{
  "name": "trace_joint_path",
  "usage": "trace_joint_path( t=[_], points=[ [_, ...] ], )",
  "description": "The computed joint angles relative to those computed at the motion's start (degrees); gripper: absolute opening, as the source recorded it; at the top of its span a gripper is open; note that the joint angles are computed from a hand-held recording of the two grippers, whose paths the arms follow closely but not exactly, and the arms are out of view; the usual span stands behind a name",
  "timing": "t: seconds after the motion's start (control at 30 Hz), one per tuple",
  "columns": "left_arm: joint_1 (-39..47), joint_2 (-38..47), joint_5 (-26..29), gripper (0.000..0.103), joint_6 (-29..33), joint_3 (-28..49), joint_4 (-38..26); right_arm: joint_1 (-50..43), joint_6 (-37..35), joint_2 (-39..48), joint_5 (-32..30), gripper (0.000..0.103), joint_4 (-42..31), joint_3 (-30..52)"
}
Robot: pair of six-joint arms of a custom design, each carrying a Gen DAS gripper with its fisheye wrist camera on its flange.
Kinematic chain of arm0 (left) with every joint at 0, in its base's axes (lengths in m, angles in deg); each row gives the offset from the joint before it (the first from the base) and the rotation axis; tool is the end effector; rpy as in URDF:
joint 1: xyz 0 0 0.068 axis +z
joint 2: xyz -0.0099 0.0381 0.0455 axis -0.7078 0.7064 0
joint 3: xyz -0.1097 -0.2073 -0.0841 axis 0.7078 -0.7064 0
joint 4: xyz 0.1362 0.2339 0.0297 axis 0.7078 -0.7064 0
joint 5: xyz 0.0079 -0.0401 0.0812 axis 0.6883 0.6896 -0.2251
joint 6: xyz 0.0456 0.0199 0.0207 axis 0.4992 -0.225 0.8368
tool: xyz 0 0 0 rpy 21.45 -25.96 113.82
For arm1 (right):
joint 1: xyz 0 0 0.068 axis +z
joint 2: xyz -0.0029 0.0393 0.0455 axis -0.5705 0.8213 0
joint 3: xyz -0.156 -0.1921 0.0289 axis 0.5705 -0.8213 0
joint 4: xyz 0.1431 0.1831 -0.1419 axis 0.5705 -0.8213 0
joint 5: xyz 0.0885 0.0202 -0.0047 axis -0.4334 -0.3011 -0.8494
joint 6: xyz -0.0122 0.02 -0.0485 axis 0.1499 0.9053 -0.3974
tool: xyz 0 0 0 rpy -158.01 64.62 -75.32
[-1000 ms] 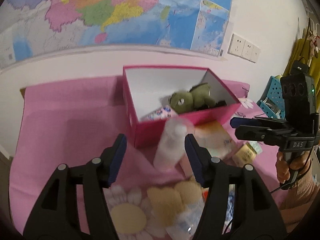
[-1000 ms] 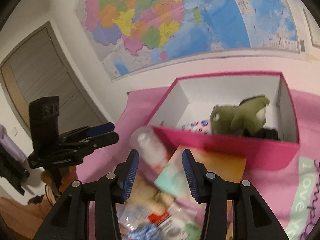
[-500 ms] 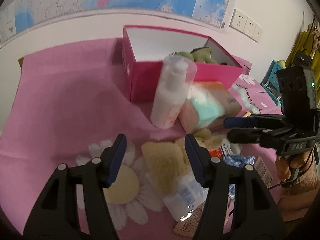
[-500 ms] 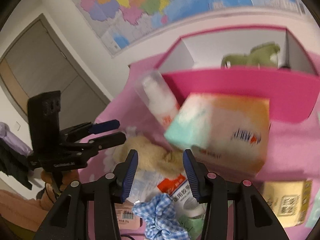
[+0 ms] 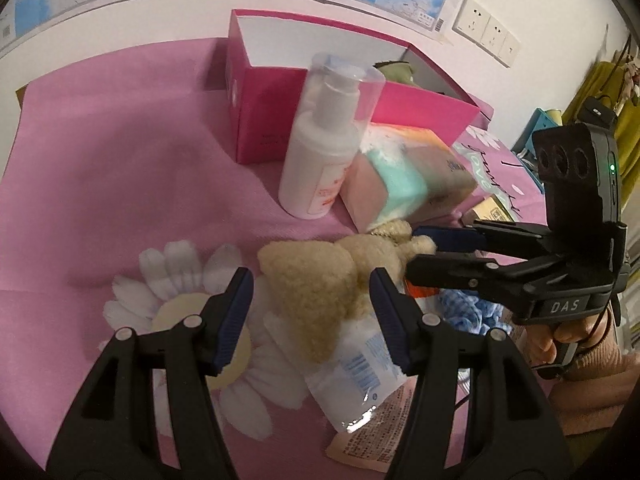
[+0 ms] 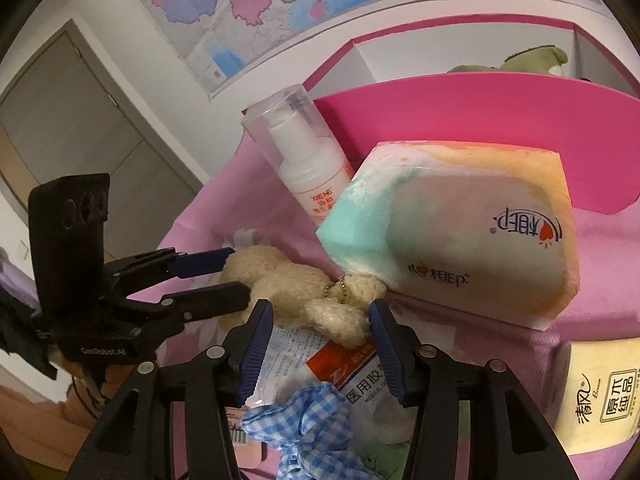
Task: Organize soft objects
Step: 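Grasp the beige teddy bear with the right gripper, then carry the teddy bear into the pink box and open the right gripper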
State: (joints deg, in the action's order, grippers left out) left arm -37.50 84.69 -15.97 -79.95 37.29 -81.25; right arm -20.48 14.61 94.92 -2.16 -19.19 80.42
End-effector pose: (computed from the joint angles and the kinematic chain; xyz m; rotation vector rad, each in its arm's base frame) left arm 0.1814 0.0149 0.0714 -0.1061 2.4494 -0.2817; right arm 0.2749 0.0953 0.0640 -0.9064 2.3711 0.9874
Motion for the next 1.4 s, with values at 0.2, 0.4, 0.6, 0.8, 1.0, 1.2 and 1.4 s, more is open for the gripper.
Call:
trace_joint_path(
  t=[0.2, 0.4, 0.6, 0.8, 1.0, 1.2, 1.4],
  points=[
    [-1.39, -0.2, -0.2, 0.054, -0.29, -0.48, 0.19, -0.74, -1.32, -0.02, 0.05, 0.022, -0.36, -0.06],
    [-2.66, -2.74, -0.3, 0.054, -0.95, -0.94, -1.33, -0.75, -2.01, -2.74, -1.01, 0.014, 0.79, -2.13],
    [-3.49, -9.96, -0.17, 0.053, -1.0, -1.89, -6.05, -2.07, -2.79, -6.53, -2.69, 0.014, -0.26, -3.4],
    [-5.43, -21.69, -0.69, 0.054, -1.23, -2.21, -14.57, -4.34, -4.36, -12.14, -5.46, 0.014, -3.2, -4.83],
    [-7.08, -30.83, -1.23, 0.054, -0.97, -0.32, -21.91, -7.1, -6.03, -20.04, -8.33, 0.014, -7.48, -5.83],
    [-9.38, -35.02, -4.18, 0.054, -0.41, 3.72, -25.62, -8.56, -6.06, -26.23, -10.58, 0.014, -9.59, -5.08],
    [-9.97, -31.95, -6.89, 0.054, 1.43, 8.82, -23.47, -7.91, -2.38, -27.25, -11.07, 0.014, -6.95, -1.83]
  ],
)
